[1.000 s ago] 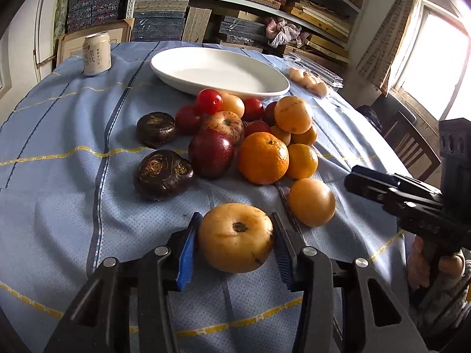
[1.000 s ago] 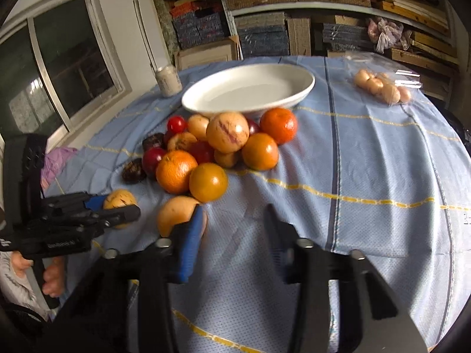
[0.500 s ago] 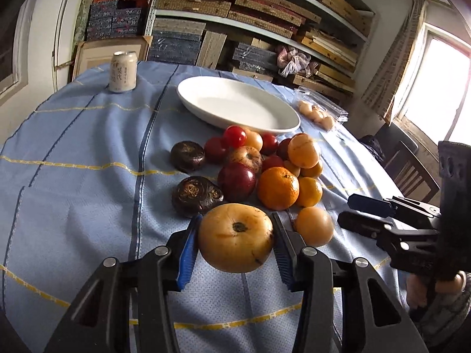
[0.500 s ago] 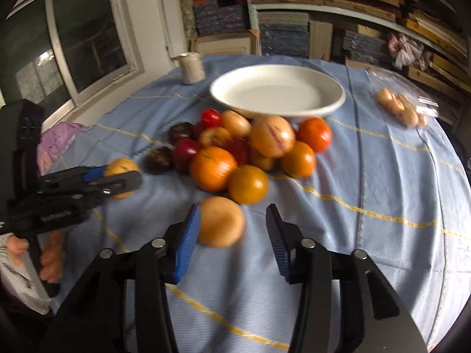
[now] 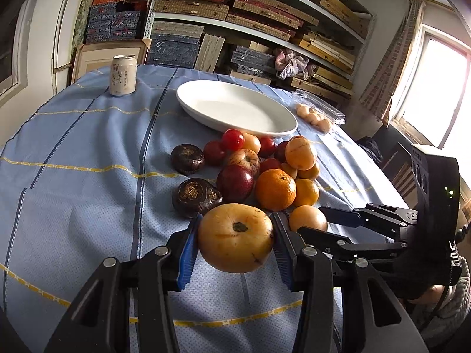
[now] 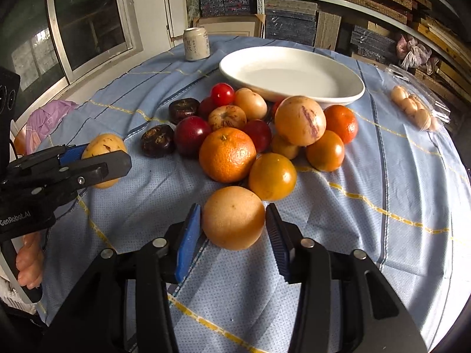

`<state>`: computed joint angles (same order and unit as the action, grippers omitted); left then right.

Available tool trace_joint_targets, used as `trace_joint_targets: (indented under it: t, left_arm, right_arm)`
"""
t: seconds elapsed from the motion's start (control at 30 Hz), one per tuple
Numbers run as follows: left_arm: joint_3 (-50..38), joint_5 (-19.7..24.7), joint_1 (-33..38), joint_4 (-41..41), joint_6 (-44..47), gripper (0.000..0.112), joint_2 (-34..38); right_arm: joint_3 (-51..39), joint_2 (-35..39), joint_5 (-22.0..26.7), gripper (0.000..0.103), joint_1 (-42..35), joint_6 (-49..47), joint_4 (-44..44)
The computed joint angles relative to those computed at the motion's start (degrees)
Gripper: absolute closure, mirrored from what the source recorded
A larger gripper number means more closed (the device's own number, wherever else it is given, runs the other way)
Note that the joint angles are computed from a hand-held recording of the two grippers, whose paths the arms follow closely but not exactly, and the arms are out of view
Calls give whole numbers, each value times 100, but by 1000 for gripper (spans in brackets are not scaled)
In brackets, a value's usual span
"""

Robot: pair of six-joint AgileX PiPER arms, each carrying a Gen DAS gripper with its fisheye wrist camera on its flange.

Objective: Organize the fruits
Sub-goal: 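Carry the pear to the plate with the left tool while the right tool carries the grapefruit, then open both tools to set pear and grapefruit on the plate, withdraw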

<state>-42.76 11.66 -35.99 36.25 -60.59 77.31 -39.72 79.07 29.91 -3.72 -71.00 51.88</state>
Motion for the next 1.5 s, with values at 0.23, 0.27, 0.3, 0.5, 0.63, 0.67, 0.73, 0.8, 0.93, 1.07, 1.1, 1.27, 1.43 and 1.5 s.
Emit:
trace_joint_targets:
  t: [0.23, 0.27, 0.3, 0.5, 0.63, 0.67, 0.73, 0.8, 0.93, 1.07, 1.1, 1.27, 1.43, 1.5]
  left_arm:
    - [-130, 124, 49, -320, 301, 66, 191]
    - [-162, 110, 115, -685, 663, 66, 205]
    - [-257, 187, 172, -959, 956, 66, 231]
    - [-1673, 1201, 477, -2084, 2846, 66, 577]
    - [-3333, 1869, 623, -1722, 3052, 66, 1450]
    - [-3811, 1998, 712, -1928, 3264, 66, 1792]
    - [-4588, 2233, 858, -2330, 3619, 66, 2403]
    - [-5379, 2522, 1014, -2735, 3898, 66, 3061]
    - [-6526, 3036, 1099, -2799, 3919, 66, 4047]
    - [-7248, 3316, 1099, -2768, 4018, 66, 4627]
    - [-7300, 3328, 1096, -2748, 4002, 66, 4675]
    - [-7760, 3545, 1189, -2921, 4167, 65, 5044]
    - [-7540, 3358, 1228, -2882, 4011, 56, 4892]
    - [-7352, 3231, 1184, -2698, 3887, 53, 4740]
  right_arm:
    - [67, 190, 391, 59, -411, -800, 736]
    - [61, 136, 546, 59, -555, -875, 771]
    - [40, 54, 742, 59, -738, -946, 794]
    - [-1126, -251, 1738, 59, -1673, -725, 978]
    - [-2635, 673, 1480, 59, -1443, 69, 965]
    - [-2955, 935, 1430, 59, -1354, 302, 865]
    - [-3799, 1715, 1200, 59, -1074, 999, 482]
    - [-4694, 2549, 1188, 59, -795, 1793, -144]
    - [-5923, 3697, 1375, 59, -460, 2821, -1153]
    - [-6321, 4111, 1380, 59, -251, 3094, -1593]
    - [-6421, 4213, 1374, 59, -191, 3156, -1728]
    - [-6530, 4391, 1232, 58, -63, 3382, -2108]
    - [-6515, 4446, 1156, 57, -111, 3269, -2000]
    - [-6387, 4325, 1131, 57, -181, 3074, -1773]
